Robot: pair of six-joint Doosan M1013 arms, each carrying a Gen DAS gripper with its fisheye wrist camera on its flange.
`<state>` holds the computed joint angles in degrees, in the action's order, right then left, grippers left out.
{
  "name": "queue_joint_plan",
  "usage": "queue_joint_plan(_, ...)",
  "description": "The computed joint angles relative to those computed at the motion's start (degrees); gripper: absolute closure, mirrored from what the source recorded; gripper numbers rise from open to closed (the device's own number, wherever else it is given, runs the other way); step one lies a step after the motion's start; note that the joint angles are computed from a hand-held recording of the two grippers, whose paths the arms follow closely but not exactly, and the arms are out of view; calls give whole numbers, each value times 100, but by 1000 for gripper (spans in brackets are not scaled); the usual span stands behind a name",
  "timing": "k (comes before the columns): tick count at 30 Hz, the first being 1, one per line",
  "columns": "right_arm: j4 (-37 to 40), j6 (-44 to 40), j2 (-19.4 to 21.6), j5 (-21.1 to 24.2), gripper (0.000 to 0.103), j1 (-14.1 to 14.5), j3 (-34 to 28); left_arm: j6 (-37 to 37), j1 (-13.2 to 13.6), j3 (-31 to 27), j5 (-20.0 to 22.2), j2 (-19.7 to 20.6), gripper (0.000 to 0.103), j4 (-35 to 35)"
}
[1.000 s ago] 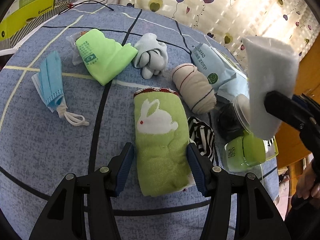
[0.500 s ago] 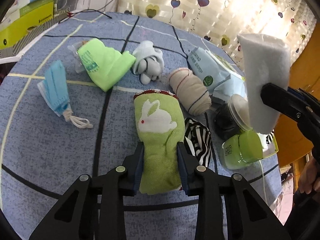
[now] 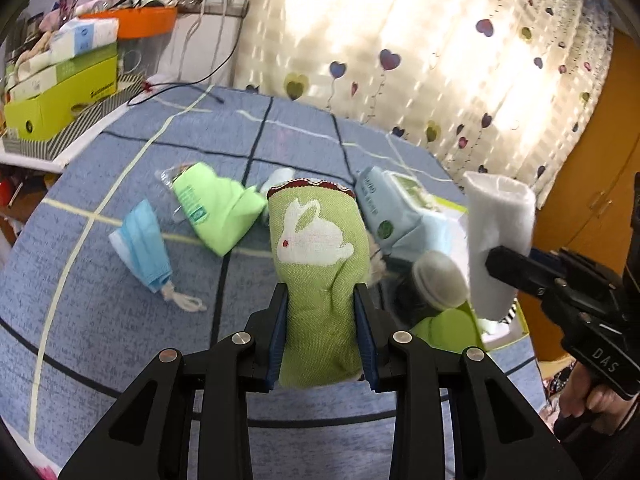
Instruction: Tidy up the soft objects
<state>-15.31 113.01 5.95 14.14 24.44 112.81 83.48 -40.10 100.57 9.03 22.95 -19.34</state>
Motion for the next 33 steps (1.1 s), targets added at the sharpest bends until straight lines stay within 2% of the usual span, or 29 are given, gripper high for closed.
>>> queue_joint_plan(5,-844,1049,-141,-8,87,-43,136,561,-84,-91,-17,-9,71,-436)
queue_joint_plan(11,-1751,2094,-296,15,87,-104,293,886,-195,-223,-16,14,71,-635)
queue_joint_plan(19,-2372,2867,-503,40,87,-256,507,1484,-330,-439,75,91,71,-1072)
queue_joint_plan(33,-3538,4394,-960,190,87,-629,977,1999,-548,-783,293,215,71,-1335)
